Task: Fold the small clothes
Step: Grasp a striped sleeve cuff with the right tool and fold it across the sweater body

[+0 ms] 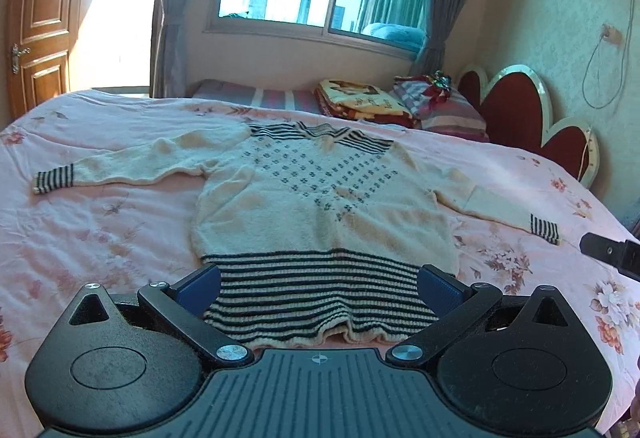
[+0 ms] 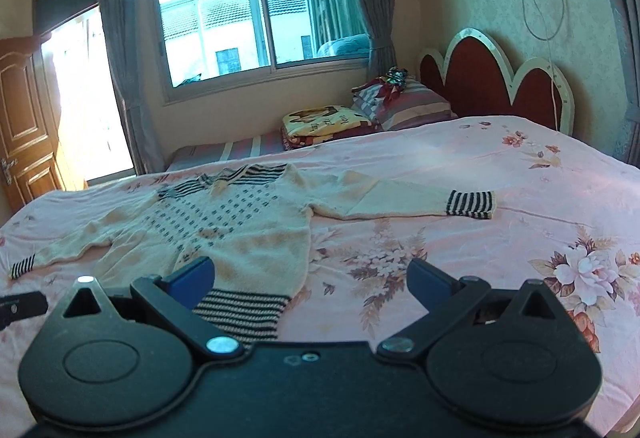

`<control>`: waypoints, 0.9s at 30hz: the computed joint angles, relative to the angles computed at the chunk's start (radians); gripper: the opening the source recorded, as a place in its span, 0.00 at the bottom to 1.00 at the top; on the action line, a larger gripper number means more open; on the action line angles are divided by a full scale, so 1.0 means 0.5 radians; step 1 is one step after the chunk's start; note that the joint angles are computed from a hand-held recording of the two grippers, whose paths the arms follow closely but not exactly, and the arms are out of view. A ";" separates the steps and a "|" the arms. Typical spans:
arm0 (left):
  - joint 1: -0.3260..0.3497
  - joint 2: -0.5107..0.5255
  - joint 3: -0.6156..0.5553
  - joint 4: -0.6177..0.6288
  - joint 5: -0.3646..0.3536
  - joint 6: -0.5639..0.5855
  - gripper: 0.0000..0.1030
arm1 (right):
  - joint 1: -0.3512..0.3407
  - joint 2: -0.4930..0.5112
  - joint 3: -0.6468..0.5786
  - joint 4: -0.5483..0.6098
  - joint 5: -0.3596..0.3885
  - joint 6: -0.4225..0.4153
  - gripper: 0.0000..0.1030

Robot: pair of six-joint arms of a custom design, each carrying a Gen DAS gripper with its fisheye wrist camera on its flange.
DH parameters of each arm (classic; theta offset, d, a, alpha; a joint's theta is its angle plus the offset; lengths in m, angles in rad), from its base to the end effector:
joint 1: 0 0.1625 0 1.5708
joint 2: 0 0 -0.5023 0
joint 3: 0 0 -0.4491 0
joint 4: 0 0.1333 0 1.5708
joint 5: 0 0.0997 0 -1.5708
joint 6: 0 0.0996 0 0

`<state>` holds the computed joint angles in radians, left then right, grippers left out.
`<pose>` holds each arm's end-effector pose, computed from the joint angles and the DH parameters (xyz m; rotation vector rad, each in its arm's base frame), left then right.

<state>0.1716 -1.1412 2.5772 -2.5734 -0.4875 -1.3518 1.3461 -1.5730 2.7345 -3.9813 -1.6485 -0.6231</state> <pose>-0.2977 -0.2762 0.0899 0.3506 2.2378 -1.2294 0.0548 -0.3237 0.3160 0.3725 -2.1546 1.4009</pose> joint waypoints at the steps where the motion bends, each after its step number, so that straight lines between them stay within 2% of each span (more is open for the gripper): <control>1: 0.054 0.057 -0.002 -0.188 0.028 0.129 1.00 | -0.056 -0.002 -0.057 0.022 0.032 0.051 0.98; 3: 0.172 0.162 -0.034 -0.482 0.066 0.371 1.00 | -0.152 -0.006 -0.188 0.139 0.069 0.157 0.97; 6: 0.374 0.277 -0.154 -0.669 0.084 0.633 1.00 | -0.313 0.030 -0.387 0.312 0.204 0.343 0.96; 9: 0.575 0.401 -0.291 -0.907 0.032 0.949 1.00 | -0.389 0.154 -0.578 0.359 0.216 0.466 0.95; 12: 0.745 0.521 -0.458 -0.979 -0.007 1.135 1.00 | -0.449 0.298 -0.763 0.406 0.209 0.565 0.92; 13: 0.799 0.570 -0.521 -1.010 -0.032 1.189 1.00 | -0.477 0.338 -0.825 0.456 0.211 0.633 0.85; 14: 0.843 0.613 -0.576 -1.035 -0.048 1.231 1.00 | -0.508 0.366 -0.888 0.533 0.221 0.723 0.62; 15: 0.877 0.653 -0.627 -1.058 -0.059 1.274 1.00 | -0.529 0.393 -0.940 0.608 0.207 0.808 0.46; 16: 0.911 0.696 -0.680 -1.089 -0.078 1.334 1.00 | -0.542 0.419 -0.985 0.664 0.178 0.882 0.35; 17: 0.942 0.742 -0.734 -1.114 -0.088 1.391 1.00 | -0.560 0.446 -1.025 0.693 0.170 0.958 0.42; 19: 0.981 0.795 -0.808 -1.130 -0.117 1.450 1.00 | -0.601 0.488 -1.039 0.639 0.230 1.082 0.43; 20: 0.999 0.818 -0.837 -1.143 -0.129 1.475 1.00 | -0.625 0.499 -1.039 0.610 0.288 1.121 0.50; 22: 1.025 0.850 -0.876 -1.161 -0.147 1.505 1.00 | -0.646 0.520 -1.057 0.584 0.349 1.184 0.51; 24: 1.047 0.871 -0.899 -1.157 -0.145 1.509 1.00 | -0.643 0.543 -1.112 0.605 0.347 1.234 0.47; 27: 1.076 0.874 -0.923 -1.110 -0.120 1.463 1.00 | -0.615 0.572 -1.178 0.627 0.265 1.243 0.32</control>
<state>0.7098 -0.7041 2.1155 -3.1286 -0.5477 -0.6202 1.0385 -1.2872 2.1456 -3.6680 -1.5160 -0.0017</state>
